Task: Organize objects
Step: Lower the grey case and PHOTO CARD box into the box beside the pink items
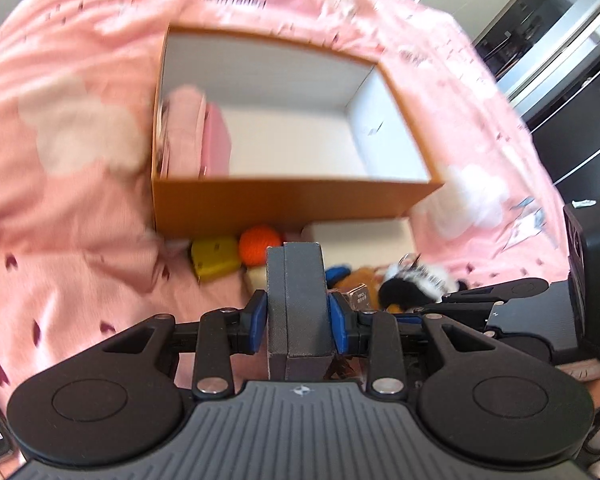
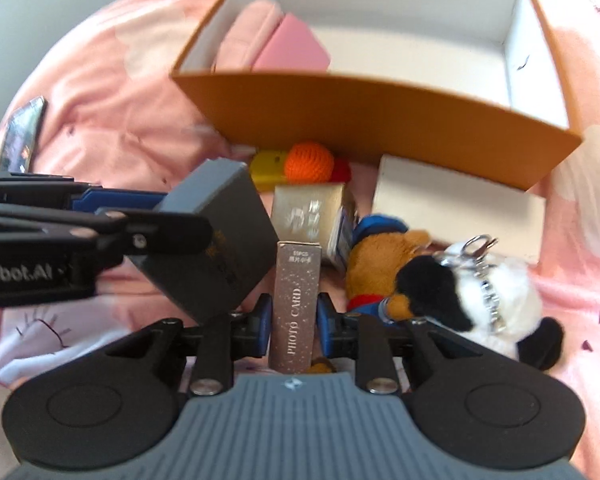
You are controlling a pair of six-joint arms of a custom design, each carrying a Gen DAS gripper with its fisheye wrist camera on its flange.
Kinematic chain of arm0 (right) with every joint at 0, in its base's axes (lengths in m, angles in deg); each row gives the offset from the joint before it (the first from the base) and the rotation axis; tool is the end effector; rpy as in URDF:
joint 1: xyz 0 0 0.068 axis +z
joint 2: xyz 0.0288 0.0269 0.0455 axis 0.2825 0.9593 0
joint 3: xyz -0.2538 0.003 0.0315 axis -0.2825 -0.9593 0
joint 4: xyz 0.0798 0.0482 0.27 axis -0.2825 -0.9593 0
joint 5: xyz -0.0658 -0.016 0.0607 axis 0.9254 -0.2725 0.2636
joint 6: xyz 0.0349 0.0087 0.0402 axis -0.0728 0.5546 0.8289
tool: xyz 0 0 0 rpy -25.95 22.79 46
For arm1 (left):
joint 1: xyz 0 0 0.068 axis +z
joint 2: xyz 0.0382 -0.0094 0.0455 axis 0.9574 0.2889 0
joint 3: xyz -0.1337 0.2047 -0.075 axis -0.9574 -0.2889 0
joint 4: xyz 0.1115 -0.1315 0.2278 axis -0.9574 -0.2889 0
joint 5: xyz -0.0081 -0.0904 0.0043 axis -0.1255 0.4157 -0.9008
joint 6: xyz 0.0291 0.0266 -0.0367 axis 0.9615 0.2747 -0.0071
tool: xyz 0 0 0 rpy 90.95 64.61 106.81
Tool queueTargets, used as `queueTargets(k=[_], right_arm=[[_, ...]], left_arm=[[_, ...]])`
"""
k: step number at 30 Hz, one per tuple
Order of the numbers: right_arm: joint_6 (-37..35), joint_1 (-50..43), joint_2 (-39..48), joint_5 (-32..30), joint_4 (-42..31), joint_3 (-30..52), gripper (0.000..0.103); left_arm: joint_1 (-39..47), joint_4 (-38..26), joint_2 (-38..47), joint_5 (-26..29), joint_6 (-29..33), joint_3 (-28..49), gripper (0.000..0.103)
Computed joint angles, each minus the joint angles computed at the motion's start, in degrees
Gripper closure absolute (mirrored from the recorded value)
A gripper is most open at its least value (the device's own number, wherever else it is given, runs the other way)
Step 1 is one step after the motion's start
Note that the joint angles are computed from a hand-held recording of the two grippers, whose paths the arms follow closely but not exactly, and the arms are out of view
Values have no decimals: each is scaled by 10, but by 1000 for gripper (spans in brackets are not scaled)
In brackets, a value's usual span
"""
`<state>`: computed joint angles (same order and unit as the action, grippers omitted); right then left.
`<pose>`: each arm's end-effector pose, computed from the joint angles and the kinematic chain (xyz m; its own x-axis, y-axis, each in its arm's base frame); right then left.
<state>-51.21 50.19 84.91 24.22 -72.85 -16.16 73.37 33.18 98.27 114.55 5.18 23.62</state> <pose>0.2658 0.1826 0.1442 -0.9317 -0.1999 -0.3032 -0.2747 0.9341 0.2282 0.2822 -0.0146 0.1665 -0.9048 0.0734 -0.4195 0.2412 0.9002 -0.3626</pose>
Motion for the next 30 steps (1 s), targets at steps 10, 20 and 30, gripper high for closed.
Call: queueTargets(k=[10,20,30], right_arm=[[3,-68,-105,-16,13,-14,79],[-8,-118,-117,-33,29,25,79],[-3,-167,-55,-56,70,84,79]], left_arm=[[-15,28,-27,25,-27,29,66],[-24,65,7,39,-46,88,66],[-57,150,98,-7,-96,135,66]])
